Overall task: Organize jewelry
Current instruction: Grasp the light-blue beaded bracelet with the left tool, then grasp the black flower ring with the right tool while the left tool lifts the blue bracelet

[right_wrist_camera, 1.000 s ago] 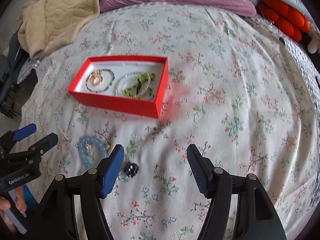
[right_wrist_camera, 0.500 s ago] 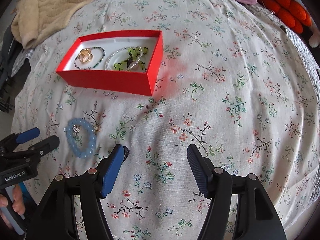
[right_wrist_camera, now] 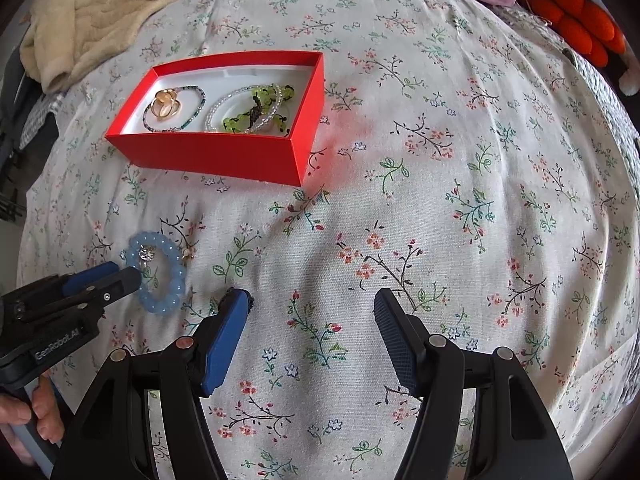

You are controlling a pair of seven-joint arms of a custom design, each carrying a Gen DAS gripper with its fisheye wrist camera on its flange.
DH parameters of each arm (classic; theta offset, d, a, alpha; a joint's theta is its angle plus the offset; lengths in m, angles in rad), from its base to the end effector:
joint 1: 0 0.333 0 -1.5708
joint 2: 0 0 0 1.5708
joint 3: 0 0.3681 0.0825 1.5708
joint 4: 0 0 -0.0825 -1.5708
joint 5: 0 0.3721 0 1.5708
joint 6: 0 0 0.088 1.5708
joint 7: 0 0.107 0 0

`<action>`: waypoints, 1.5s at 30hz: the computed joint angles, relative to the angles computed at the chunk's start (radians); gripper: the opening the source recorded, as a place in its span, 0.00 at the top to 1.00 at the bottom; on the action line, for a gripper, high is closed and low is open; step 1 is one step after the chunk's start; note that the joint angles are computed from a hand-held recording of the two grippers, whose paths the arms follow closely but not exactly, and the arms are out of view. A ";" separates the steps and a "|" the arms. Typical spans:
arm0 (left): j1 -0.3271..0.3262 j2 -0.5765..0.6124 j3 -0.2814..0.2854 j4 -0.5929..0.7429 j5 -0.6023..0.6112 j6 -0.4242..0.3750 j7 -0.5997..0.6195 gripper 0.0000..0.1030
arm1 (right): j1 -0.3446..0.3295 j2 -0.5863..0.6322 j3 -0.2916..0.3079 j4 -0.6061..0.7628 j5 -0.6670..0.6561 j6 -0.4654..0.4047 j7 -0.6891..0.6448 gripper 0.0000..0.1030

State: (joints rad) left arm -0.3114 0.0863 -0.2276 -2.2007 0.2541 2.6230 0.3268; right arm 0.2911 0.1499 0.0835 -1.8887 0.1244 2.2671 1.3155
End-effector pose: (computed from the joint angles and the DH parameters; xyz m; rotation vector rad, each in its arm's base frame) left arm 0.4844 -0.2936 0.4393 -2.5783 1.5126 -0.5303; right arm 0.5730 0.2257 0.5067 -2.5295 1.4019 -0.0937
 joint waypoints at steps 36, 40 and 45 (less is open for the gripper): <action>0.011 -0.075 -0.013 -0.039 0.152 0.067 0.002 0.91 | 0.015 0.026 0.015 0.017 0.026 -0.027 -0.002 0.33; 0.024 -0.114 -0.018 -0.064 0.185 0.002 -0.001 0.91 | 0.015 0.031 0.017 0.023 0.050 -0.044 -0.008 0.33; 0.044 -0.116 -0.018 -0.080 0.178 -0.047 0.018 0.91 | 0.007 0.056 0.018 0.046 0.099 -0.092 -0.008 0.33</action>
State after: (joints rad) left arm -0.2679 -0.0298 -0.2460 -2.2804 0.4324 2.5764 0.3452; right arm 0.2977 0.2056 0.1014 -1.8424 0.2230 2.1752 1.3071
